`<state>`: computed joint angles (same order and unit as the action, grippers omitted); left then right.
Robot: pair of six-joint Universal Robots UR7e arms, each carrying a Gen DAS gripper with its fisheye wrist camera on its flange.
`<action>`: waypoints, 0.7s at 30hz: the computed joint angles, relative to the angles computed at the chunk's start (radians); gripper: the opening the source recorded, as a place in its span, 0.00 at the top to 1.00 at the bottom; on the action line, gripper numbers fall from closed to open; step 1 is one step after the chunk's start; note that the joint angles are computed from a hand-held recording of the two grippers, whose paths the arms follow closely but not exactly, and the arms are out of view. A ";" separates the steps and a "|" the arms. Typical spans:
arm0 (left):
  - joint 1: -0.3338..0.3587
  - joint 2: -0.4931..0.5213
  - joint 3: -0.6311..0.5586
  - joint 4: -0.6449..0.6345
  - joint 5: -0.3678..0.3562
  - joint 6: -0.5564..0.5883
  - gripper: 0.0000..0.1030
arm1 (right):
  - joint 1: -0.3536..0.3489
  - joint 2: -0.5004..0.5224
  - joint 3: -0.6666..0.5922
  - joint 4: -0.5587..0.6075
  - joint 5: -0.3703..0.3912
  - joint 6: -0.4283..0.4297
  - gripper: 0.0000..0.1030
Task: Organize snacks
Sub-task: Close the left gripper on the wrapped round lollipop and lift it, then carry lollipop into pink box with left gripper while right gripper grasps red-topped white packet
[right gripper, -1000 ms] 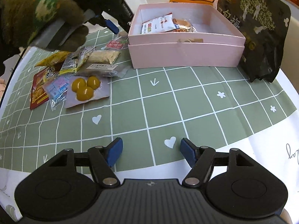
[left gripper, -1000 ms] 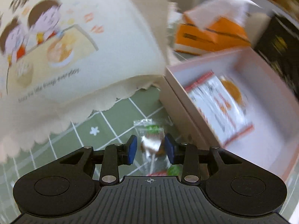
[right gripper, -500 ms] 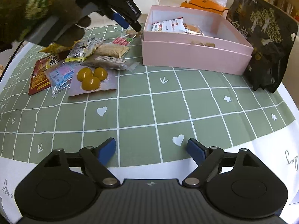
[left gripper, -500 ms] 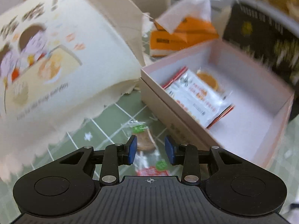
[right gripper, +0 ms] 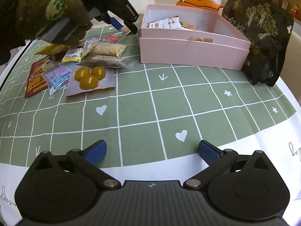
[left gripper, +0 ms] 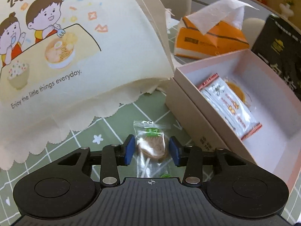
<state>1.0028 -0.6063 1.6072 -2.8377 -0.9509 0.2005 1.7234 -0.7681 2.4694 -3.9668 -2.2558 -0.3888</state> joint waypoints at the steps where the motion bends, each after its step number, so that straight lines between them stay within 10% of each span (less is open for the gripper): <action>1: 0.000 -0.011 0.005 0.026 -0.008 -0.002 0.60 | 0.002 -0.006 0.000 0.016 -0.004 0.007 0.00; 6: -0.015 -0.165 0.166 -0.055 -0.097 -0.073 0.61 | -0.002 -0.135 -0.029 0.305 0.035 -0.013 0.09; 13: -0.068 -0.447 0.434 -0.281 -0.115 -0.187 0.62 | 0.041 -0.107 -0.145 0.232 0.228 -0.099 0.13; 21: -0.076 -0.667 0.583 -0.151 -0.058 -0.318 0.62 | 0.114 0.066 -0.357 0.347 0.206 -0.088 0.13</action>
